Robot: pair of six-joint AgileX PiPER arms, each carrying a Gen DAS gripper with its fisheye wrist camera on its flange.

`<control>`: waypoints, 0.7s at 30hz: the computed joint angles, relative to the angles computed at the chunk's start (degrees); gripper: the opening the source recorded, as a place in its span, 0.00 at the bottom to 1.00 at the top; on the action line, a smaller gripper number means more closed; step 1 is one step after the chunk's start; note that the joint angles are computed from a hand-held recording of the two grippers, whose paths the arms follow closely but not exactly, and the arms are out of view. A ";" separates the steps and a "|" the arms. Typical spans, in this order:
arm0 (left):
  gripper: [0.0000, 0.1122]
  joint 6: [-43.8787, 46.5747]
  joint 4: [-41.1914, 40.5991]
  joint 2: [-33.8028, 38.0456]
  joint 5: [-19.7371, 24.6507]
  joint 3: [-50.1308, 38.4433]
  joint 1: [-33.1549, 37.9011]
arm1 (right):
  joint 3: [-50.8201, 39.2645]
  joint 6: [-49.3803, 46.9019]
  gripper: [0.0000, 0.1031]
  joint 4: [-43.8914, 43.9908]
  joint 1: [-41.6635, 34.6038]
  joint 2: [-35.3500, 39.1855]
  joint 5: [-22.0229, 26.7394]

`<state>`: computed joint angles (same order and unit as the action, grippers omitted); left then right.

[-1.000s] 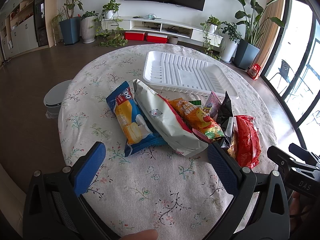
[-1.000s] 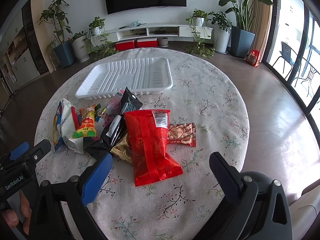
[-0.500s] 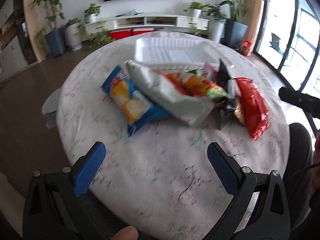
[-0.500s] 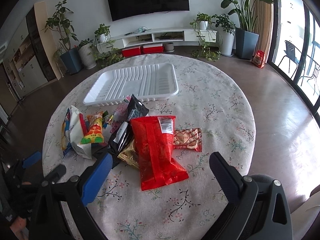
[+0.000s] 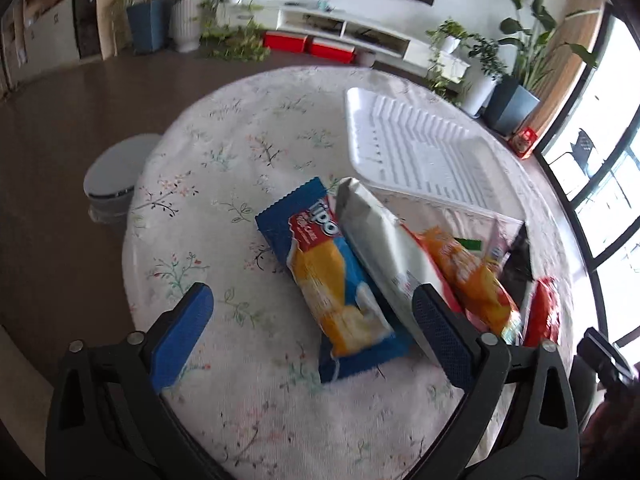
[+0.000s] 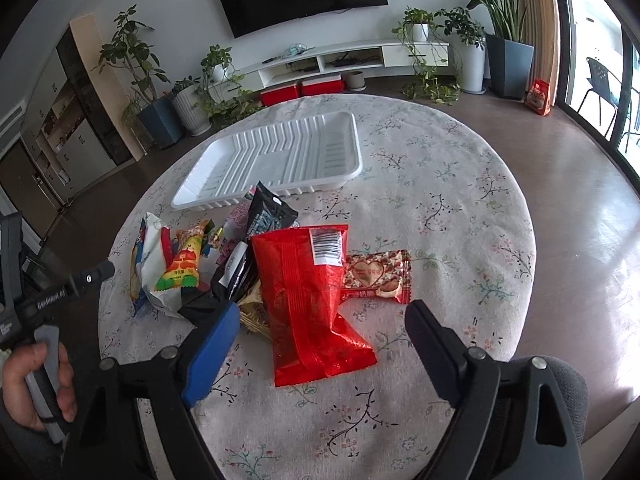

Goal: Organize snacks
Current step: 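Grasp the blue Tipo cake bar with the left tool while the right tool grasps the red packet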

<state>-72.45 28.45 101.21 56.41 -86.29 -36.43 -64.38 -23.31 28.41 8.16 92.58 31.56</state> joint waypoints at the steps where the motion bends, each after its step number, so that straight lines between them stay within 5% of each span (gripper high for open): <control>1: 0.75 1.33 -1.32 0.88 -0.34 -0.77 1.15 | -1.60 -1.43 0.85 1.13 -1.19 0.99 1.64; 2: 0.63 3.05 -3.12 1.77 -0.27 -1.52 2.35 | -2.18 -2.67 0.85 2.13 -1.75 1.46 2.49; 5: 0.49 6.00 -6.23 4.75 -0.58 -3.27 3.45 | -1.90 -2.11 0.83 1.74 -1.08 1.89 2.10; 13: 0.45 9.95 -10.19 7.69 -0.06 -5.28 5.41 | -7.75 -3.65 0.79 2.29 -3.26 6.16 7.73; 17: 0.29 11.43 -10.02 6.94 -1.22 -3.42 5.82 | -8.85 -4.45 0.79 2.11 -4.11 6.74 8.64; 21: 0.24 12.34 -9.57 5.29 -1.32 -1.94 4.81 | -9.63 -3.83 0.79 1.33 -4.28 7.16 9.10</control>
<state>-60.11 18.88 106.50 55.09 -88.23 -31.62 -74.01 -27.14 29.74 3.88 99.74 40.66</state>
